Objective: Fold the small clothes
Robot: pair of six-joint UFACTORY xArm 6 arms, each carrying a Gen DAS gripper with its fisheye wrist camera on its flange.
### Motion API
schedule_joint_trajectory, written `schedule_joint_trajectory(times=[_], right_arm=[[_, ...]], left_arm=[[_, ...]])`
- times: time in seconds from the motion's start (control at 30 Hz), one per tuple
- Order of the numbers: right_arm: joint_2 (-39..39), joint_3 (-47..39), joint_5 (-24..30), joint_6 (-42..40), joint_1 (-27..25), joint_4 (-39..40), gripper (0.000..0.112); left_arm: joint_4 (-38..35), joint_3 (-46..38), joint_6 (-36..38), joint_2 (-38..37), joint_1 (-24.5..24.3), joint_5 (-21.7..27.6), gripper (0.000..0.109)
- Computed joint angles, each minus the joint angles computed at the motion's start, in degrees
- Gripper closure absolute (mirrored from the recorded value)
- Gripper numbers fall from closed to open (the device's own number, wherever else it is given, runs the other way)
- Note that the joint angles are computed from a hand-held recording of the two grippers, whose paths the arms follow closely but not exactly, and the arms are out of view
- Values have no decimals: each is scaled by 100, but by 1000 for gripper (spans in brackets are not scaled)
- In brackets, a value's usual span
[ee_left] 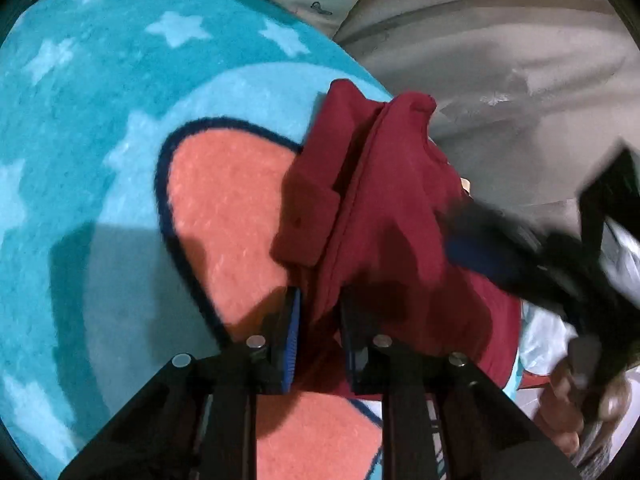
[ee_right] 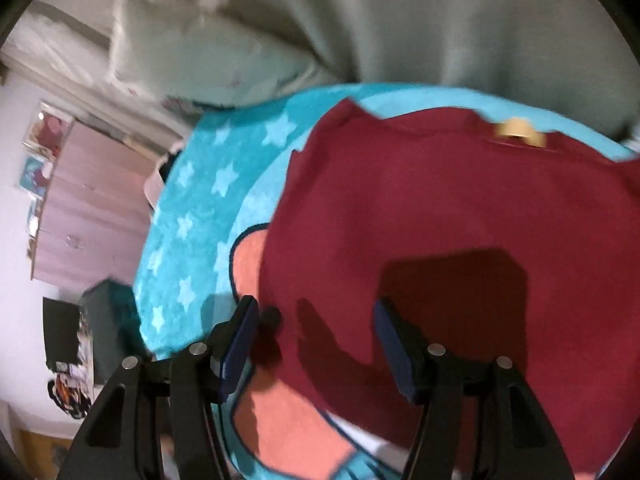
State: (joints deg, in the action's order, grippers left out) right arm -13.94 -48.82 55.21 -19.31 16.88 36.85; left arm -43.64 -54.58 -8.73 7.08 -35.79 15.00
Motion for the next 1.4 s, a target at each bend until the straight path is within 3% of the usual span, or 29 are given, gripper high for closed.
schedule_joint_trajectory(times=[0.23,0.43,0.6,0.63,0.7,0.77,0.83,0.87,1.07,1.17,1.23,1.4], right_arm=[[905,-678,-525,1093,700,-1059,43],[1143,-741,-976,2459,1367,-2720,31],[1336,-754,-1095,3825,1826,-4427,24],[1349,-734,-1107,4028,1883,-4706,26],[1309,-631,-1181,4458,1978,-5339,40],[1132,-444,-1385,4502,1953,-5541,66],[838,-254,-1582,4201,1757,-5111,87],[658,-146,-1695,3911,1606,-4652,91],[-416,396,-1876,2001,697,-2103,97],[-990,588,-1686,1330,115,-1503,97],[-1295,695,-1549,1009,-300,-1382,97],[-1541,773,-962,-108,-1847,-925,98]], left_arm=[[-748,169,892,-437,265,620,90],[-159,739,639,-1149,454,614,89],[-153,962,625,-1393,585,671,88],[-229,938,686,-1368,604,689,88],[-302,944,786,-1380,639,719,88],[-318,893,821,-1332,662,734,88],[-274,929,787,-1378,641,725,88],[-201,968,718,-1435,621,725,88],[760,1092,-269,-1675,361,538,88],[1692,1264,-1279,-1931,148,401,88],[2230,1308,-1887,-2016,34,372,80],[3365,1363,-3394,-2064,-430,319,78]])
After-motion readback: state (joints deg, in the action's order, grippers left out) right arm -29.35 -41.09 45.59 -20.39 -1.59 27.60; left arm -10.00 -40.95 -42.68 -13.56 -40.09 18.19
